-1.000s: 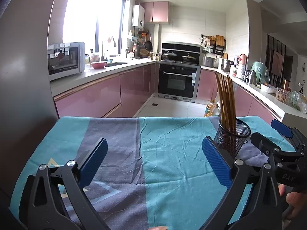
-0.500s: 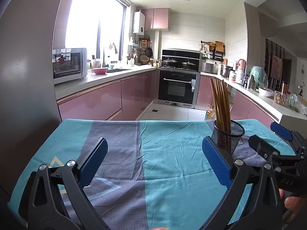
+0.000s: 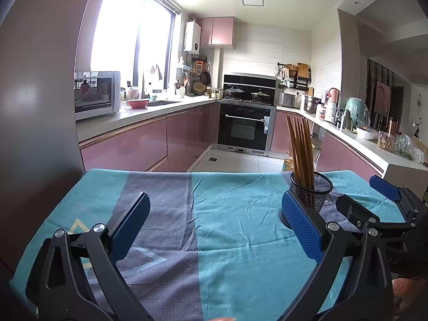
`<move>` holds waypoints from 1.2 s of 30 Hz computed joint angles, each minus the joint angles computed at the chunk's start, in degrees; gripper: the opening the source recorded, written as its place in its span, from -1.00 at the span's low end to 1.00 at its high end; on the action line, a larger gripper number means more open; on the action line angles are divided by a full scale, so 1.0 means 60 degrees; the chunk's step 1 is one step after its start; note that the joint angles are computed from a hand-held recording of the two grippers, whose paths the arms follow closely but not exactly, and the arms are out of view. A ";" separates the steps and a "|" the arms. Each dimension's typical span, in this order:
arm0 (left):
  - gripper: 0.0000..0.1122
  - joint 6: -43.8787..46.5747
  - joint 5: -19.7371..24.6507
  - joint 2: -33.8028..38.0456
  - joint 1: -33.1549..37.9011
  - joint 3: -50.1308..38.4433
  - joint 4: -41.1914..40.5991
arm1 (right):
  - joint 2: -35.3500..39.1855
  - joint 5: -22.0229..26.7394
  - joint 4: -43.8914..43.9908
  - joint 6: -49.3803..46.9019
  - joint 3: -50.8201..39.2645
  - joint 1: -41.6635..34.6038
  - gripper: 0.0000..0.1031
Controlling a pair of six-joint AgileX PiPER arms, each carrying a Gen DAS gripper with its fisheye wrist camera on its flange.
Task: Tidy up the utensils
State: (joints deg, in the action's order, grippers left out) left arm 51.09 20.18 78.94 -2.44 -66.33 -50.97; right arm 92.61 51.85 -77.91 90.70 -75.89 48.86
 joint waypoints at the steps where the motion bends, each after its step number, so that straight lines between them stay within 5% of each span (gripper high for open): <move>1: 0.73 0.0000 -0.0011 -0.0018 0.0000 0.0019 -0.0006 | 0.0006 0.0017 -0.0003 0.0001 -0.0010 0.0004 0.87; 36: 0.73 -0.0077 -0.0080 -0.0071 -0.0028 0.0165 0.0121 | -0.0077 -0.0246 0.0072 0.0111 0.0208 -0.0097 0.87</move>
State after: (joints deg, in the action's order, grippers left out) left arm 50.63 19.70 78.51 -2.61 -65.34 -50.25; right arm 92.15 50.38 -77.48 91.37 -74.64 48.28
